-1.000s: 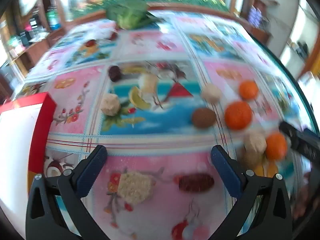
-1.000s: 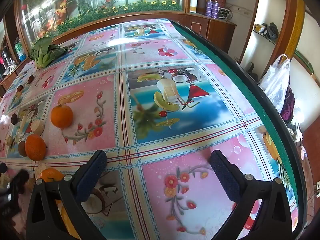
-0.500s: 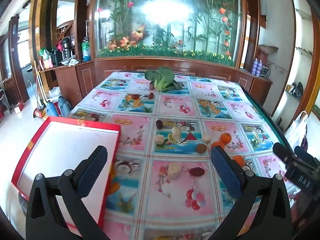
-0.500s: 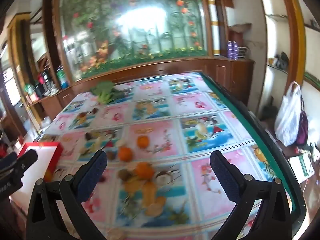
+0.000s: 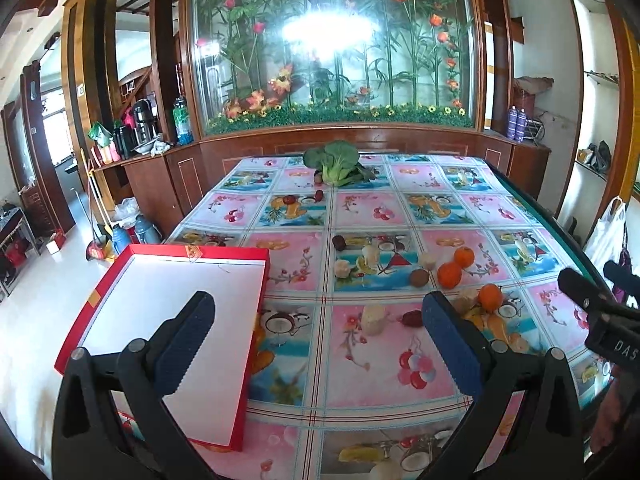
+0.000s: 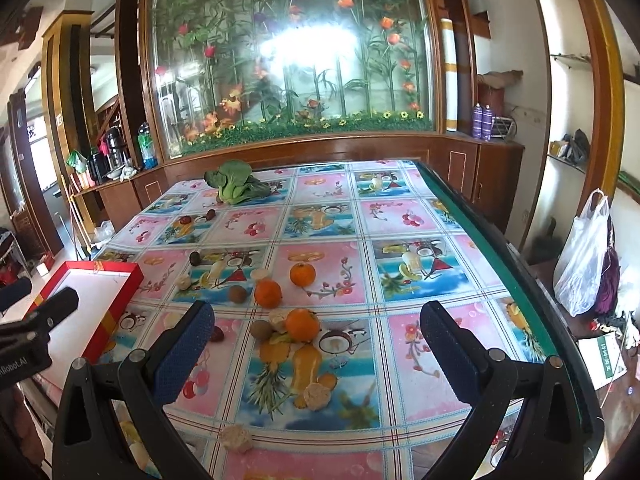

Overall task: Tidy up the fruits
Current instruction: 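Move both grippers over the table toward the scattered fruits and snacks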

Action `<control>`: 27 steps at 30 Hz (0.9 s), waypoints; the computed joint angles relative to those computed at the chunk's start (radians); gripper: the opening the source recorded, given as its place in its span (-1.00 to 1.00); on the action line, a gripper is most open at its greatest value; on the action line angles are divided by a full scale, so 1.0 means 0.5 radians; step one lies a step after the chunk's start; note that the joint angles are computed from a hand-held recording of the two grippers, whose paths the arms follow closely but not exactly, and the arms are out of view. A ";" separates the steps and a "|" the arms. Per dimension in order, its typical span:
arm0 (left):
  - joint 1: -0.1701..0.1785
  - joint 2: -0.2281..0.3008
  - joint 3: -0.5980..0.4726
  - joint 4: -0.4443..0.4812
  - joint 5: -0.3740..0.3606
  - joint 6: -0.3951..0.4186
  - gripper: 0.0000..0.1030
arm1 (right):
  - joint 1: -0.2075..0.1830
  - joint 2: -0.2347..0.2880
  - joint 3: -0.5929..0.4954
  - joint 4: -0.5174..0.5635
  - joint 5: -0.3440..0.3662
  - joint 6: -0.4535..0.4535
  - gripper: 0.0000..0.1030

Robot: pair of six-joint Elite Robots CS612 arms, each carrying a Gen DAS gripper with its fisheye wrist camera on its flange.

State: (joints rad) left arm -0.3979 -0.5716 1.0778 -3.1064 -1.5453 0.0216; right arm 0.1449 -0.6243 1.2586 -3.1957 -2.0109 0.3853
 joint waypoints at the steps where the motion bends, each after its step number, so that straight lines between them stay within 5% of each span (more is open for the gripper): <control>1: 0.006 0.007 -0.010 0.002 -0.030 -0.027 1.00 | 0.001 -0.001 0.003 -0.011 -0.001 -0.006 0.99; 18: -0.006 0.069 -0.110 0.222 -0.029 0.057 1.00 | -0.020 0.021 -0.008 0.061 0.074 -0.016 0.99; 27: -0.019 0.155 -0.249 0.515 -0.028 0.130 1.00 | -0.077 0.042 -0.019 0.213 0.269 0.111 0.98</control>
State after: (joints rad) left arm -0.4074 -0.4941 0.9532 -2.8489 -1.5593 0.0867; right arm 0.1062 -0.6032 1.2493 -3.0894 -1.8764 0.4408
